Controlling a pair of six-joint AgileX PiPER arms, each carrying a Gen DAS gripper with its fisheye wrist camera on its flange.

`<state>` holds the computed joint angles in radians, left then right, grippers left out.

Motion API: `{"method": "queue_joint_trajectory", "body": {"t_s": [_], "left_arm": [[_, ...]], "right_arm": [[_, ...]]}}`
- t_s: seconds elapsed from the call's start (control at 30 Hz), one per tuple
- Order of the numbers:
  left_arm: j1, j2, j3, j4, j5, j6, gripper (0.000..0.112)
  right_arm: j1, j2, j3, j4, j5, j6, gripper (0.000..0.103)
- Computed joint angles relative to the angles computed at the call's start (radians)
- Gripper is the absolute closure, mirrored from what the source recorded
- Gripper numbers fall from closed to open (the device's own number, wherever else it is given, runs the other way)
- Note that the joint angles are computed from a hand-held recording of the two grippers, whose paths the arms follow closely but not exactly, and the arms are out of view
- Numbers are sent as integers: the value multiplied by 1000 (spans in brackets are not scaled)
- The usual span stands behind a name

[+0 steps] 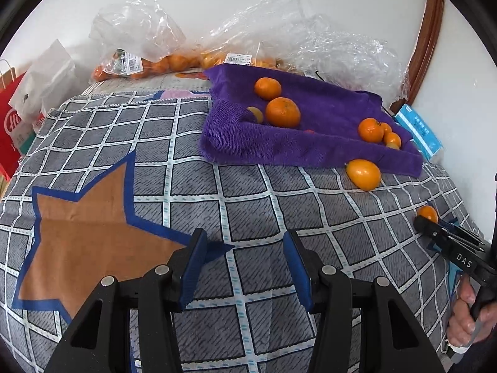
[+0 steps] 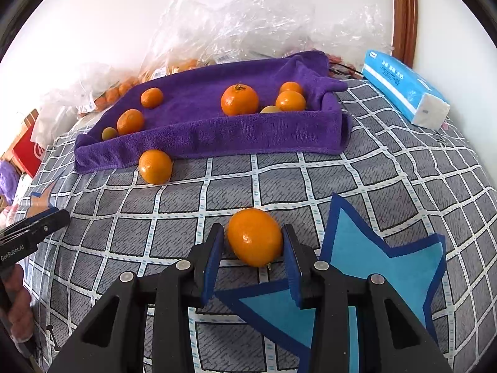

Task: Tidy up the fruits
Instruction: 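Withdraw both tools from the towel toward the loose oranges beside it, then grasp a large orange with the left tool while the right tool grasps another orange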

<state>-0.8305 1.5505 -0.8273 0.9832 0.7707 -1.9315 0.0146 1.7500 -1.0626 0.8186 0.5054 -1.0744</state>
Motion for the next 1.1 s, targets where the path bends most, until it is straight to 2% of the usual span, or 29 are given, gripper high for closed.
{"method": "queue_joint_trajectory", "body": {"t_s": [0.17,0.27,0.33,0.37,0.6,0.7,0.77,0.87,0.97,1.1], "left_arm": [[-10,-2,1,-7,14,-11,62],[-13,-9,11,2,0,-28,53],[-8,-13,17,12,-29,-26,41],[-6,-6,8,1,-27,-4,40],[-37,52,-79,-83,69,113,42],[-53,47,-87,-63,44,87,50],[-59,64,-128,-77,43,113,50],[-64,99,-197,-62,53,125,50],[-29,144,-277,-73,14,160,51],[22,222,-388,-121,-42,206,60]], "right_arm": [[-12,-2,1,12,17,-24,67],[-14,-6,6,12,18,-35,67],[-9,-11,11,5,8,-30,68],[-9,-12,13,4,4,-31,69],[-49,-12,17,106,47,-119,70],[-82,-25,34,203,87,-224,70],[-101,-36,47,242,106,-268,70],[-112,-52,62,243,80,-278,70],[-139,-76,86,254,47,-302,70],[-210,-101,102,277,90,-346,70]]}}
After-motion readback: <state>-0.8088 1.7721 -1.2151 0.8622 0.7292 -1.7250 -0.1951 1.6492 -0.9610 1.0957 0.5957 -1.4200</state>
